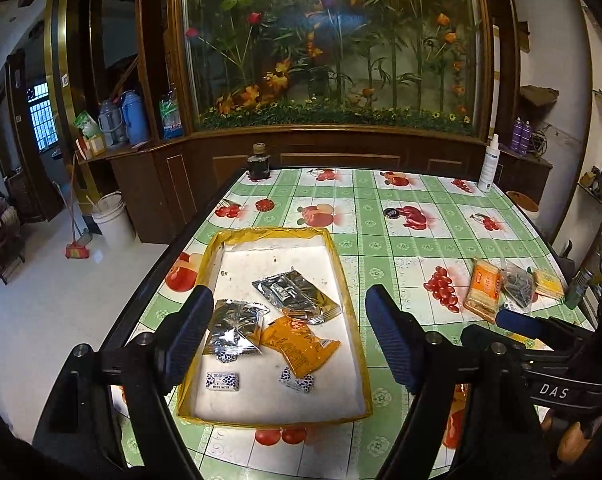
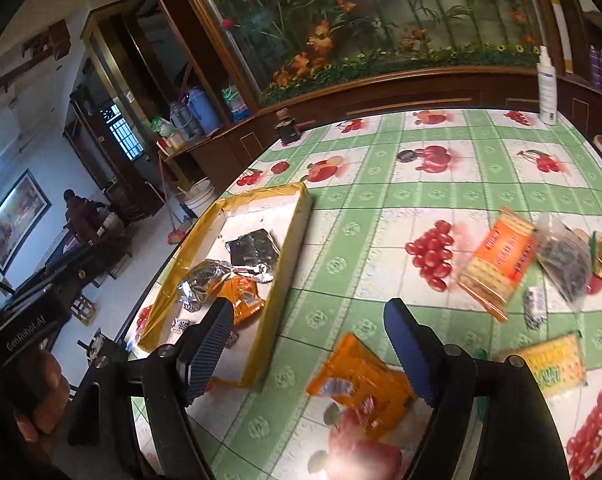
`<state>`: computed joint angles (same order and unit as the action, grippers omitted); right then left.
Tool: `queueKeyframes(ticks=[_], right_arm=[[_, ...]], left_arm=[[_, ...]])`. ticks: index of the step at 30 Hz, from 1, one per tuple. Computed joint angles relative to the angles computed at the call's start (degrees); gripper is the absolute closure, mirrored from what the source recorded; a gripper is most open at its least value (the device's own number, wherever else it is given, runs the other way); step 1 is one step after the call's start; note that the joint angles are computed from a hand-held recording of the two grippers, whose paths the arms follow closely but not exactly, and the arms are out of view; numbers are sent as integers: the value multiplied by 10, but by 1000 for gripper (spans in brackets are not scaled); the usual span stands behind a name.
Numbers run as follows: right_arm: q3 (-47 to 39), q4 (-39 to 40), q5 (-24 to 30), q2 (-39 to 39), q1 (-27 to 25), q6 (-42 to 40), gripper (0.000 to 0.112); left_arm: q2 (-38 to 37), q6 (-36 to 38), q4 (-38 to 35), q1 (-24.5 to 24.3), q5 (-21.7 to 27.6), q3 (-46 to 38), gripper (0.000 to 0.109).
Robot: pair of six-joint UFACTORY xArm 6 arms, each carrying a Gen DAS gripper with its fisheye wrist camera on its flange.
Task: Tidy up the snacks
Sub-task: 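Lift both tools away from the box lid toward the remaining snacks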
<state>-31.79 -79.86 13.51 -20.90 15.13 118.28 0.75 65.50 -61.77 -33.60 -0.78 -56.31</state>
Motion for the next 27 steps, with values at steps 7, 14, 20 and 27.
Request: queueKeyframes(ticks=[7, 14, 20, 27], right_arm=[[71, 66, 72, -90, 40, -40, 31], [139, 132, 155, -188, 89, -63, 29], [183, 176, 231, -265, 137, -73, 28], [240, 247, 391, -381, 243, -74, 26]], left_arm=[[-27, 24, -20, -21, -13, 25, 30], [-50, 45, -35, -41, -12, 43, 30], [-66, 74, -58, -61, -23, 56, 30], [-65, 50, -17, -39, 73, 60, 26]])
